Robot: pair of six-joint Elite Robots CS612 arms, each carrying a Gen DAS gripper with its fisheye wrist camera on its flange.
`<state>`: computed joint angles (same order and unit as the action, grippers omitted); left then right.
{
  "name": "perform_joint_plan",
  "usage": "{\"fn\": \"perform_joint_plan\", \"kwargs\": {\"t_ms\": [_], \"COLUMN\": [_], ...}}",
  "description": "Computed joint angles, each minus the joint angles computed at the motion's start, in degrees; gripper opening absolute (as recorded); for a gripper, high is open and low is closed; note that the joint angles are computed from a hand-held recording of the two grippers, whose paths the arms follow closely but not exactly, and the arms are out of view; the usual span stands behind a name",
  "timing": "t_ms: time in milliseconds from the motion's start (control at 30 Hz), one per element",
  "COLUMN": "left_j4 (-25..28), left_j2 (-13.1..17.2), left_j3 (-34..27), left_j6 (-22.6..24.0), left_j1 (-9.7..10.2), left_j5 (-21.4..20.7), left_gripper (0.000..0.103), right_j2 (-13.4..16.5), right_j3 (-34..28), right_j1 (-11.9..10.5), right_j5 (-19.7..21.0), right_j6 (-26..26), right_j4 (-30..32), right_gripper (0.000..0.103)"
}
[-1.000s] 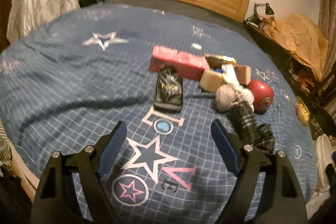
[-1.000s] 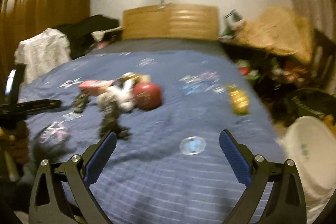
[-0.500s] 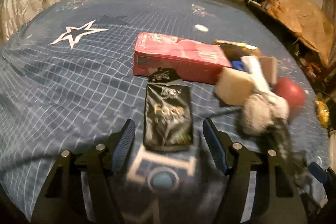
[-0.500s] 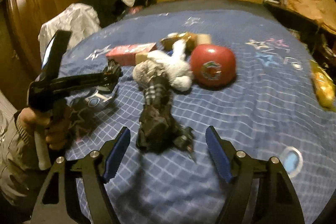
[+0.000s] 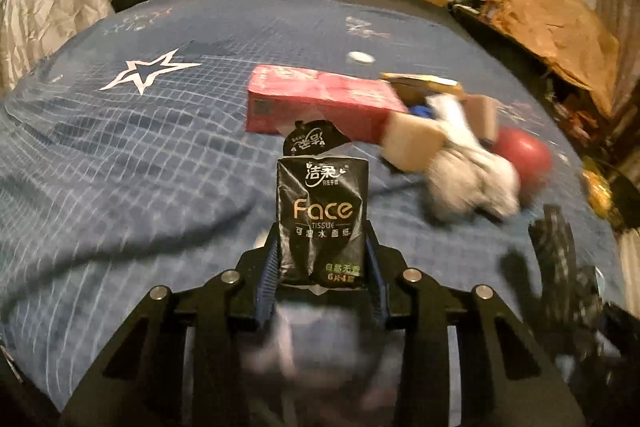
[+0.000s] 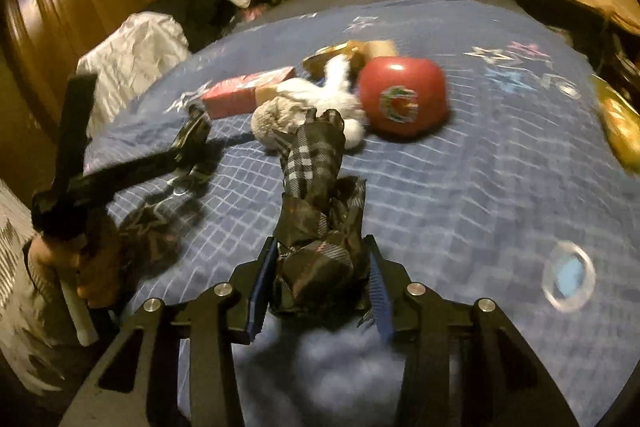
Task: Collect trash
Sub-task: 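Grasp the black Face tissue pack with the left gripper while the right grasps the plaid cloth, then carry the tissue pack and plaid cloth in both grippers toward the white bucket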
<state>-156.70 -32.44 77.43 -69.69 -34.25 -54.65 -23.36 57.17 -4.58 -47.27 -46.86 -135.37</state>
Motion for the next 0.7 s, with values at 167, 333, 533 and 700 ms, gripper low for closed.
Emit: {"fn": "perform_joint_plan", "kwargs": {"t_ms": [167, 333, 533, 700], "left_j4": [-2.7, 1.6, 1.6, 4.9], "left_j2": [-1.1, -1.0, -0.4, -0.1], "left_j3": [1.8, 0.3, -1.0, -2.5], "left_j6": [2.0, 1.0, 3.3, 3.6], "left_j1": [-2.66, -4.69, -5.72, -6.48], "left_j5": [-1.1, 1.2, 1.0, 3.0], "left_gripper": [0.036, 0.037, 0.037, 0.037], "right_j2": [-2.3, -4.3, -5.6, -6.4], "right_j3": [3.5, 8.3, 11.7, 13.7], "right_j1": [-2.6, -4.5, -5.3, -5.7], "right_j5": [0.9, 0.6, 0.5, 2.3], "right_j6": [3.3, 6.6, 4.7, 5.1], "right_j4": [-3.2, -9.4, -9.6, -12.4], "right_gripper": [0.044, 0.044, 0.044, 0.044]}}
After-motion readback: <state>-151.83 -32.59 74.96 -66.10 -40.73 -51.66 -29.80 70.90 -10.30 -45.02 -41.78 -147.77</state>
